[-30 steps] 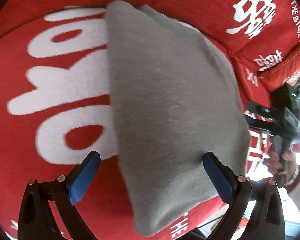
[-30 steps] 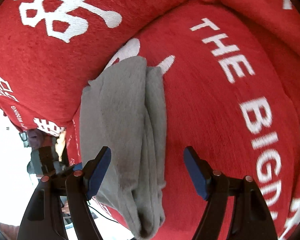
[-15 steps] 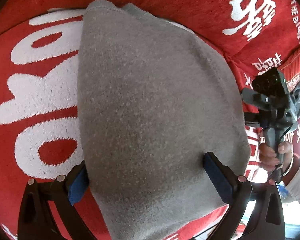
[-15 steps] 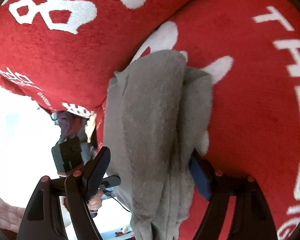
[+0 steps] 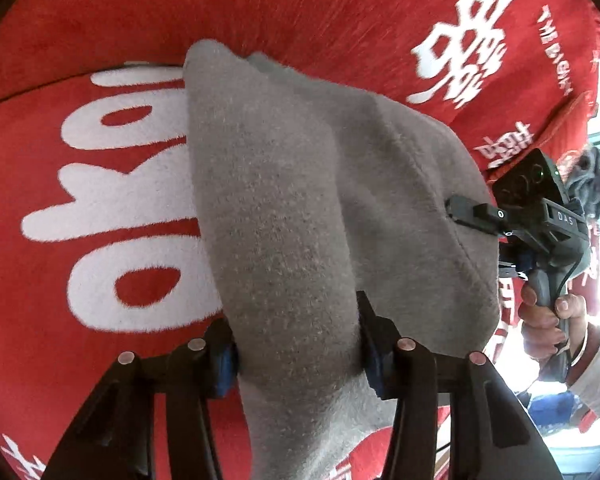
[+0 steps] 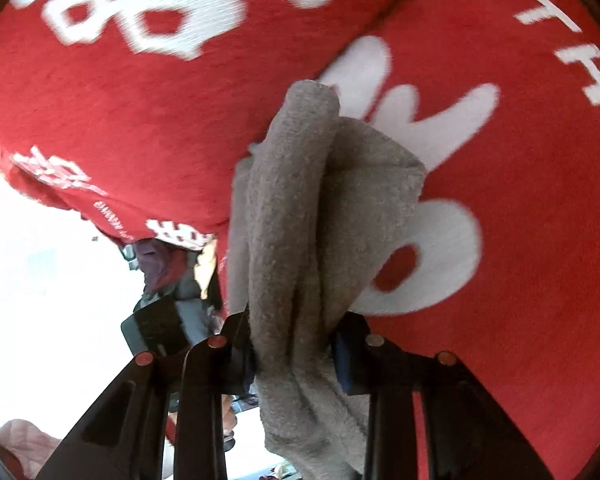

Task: Fold small clothes

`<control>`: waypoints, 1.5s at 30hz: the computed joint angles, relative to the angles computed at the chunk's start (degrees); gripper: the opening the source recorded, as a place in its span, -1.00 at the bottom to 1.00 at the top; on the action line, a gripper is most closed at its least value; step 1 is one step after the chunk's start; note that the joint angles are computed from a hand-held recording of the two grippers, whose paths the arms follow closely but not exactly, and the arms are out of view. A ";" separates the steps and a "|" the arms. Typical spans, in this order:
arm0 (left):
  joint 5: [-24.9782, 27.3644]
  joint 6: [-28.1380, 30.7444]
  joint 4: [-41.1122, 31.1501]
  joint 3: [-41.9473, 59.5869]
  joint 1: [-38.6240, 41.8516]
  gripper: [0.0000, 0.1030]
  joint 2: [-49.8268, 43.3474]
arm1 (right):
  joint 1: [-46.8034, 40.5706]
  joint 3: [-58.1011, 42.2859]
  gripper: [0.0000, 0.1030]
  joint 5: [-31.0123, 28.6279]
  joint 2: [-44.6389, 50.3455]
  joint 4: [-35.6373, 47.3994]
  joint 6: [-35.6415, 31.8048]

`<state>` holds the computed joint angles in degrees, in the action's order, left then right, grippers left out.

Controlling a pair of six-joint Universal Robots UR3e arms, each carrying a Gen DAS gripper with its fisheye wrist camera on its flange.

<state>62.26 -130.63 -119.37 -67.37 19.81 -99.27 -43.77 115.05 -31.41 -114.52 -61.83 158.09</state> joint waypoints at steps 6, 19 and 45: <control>1.55 13.13 -18.70 15.46 12.07 -0.02 -3.06 | 8.71 -3.41 -0.36 3.96 -5.27 -5.41 12.75; 11.31 23.65 2.93 7.96 27.92 0.00 -3.27 | 48.87 -0.05 -0.36 -5.36 27.38 -104.65 84.38; 11.11 16.93 14.26 0.63 34.21 0.99 3.17 | 69.74 -32.44 -0.84 -28.21 36.42 -58.19 75.49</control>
